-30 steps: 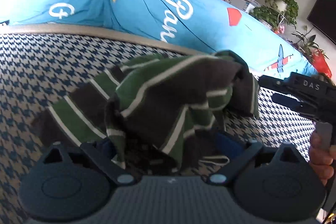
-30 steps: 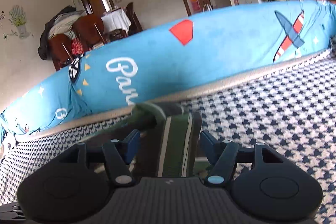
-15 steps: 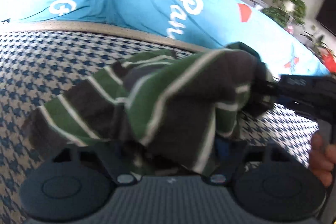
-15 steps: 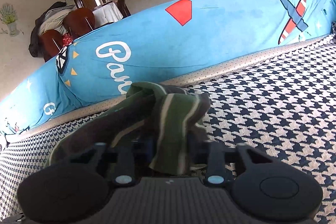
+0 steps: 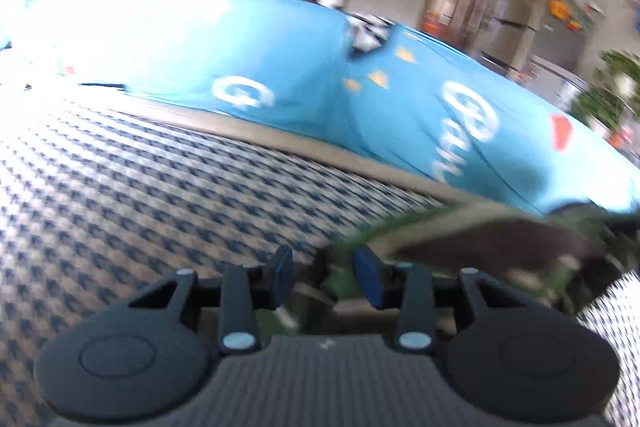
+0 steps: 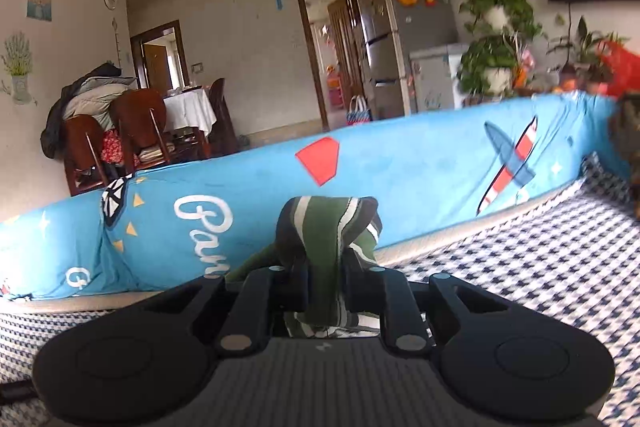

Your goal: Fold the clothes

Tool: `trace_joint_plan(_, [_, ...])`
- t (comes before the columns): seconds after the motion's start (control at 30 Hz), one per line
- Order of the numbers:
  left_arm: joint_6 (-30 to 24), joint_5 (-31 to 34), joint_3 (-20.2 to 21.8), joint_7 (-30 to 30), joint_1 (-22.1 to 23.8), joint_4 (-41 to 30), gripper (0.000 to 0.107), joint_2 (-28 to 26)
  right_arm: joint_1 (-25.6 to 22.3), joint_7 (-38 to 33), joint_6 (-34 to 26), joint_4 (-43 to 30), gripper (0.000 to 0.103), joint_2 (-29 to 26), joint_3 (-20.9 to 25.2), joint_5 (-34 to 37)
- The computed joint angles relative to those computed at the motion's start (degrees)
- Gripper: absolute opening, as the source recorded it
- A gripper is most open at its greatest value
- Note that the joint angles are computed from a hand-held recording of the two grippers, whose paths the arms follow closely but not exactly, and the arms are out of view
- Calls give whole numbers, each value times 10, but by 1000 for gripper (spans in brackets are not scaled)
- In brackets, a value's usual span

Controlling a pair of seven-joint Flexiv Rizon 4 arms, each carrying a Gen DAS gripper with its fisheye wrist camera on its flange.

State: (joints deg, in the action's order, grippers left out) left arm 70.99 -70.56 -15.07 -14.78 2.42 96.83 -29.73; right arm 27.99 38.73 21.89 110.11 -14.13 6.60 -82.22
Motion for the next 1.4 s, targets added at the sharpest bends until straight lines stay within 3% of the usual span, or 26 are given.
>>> trace_joint_plan(0.07, [11, 28, 15, -47, -4, -20, 34, -14, -1, -9, -4, 1, 19, 2, 1, 11])
trace_joint_plan(0.17, [-30, 98, 34, -142, 6, -42, 34, -27, -14, -1, 27, 10, 30, 9, 4, 46])
trace_joint_plan(0.33, [-61, 90, 4, -108, 35, -18, 39, -2, -19, 37, 42, 23, 49, 21, 8, 73])
trace_joint_plan(0.4, [-77, 83, 2, -86, 38, -5, 41, 11, -19, 40, 49, 24, 51, 23, 10, 78])
trace_joint_plan(0.57, [-114, 68, 19, -4, 29, 40, 48, 52, -17, 72, 91, 29, 52, 26, 17, 96])
trace_joint_plan(0.7, [-153, 67, 44, 29, 23, 66, 51, 77, -21, 108, 148, 43, 66, 32, 17, 71])
trace_joint_plan(0.87, [-194, 70, 73, 53, 18, 99, 55, 107, -1, 96, 131, 39, 66, 24, 26, 95])
trace_joint_plan(1.07, [-206, 85, 98, 72, 4, 141, 73, 136, 3, 131, 205, 48, 67, 15, 29, 129])
trace_joint_plan(1.27, [-217, 140, 117, 52, 3, 163, 78, 138, 44, 9, 134, 10, 68, -11, 42, 267])
trace_joint_plan(1.4, [-215, 161, 123, 51, 11, 176, 82, 142, 63, 3, 126, 12, 75, -12, 43, 297])
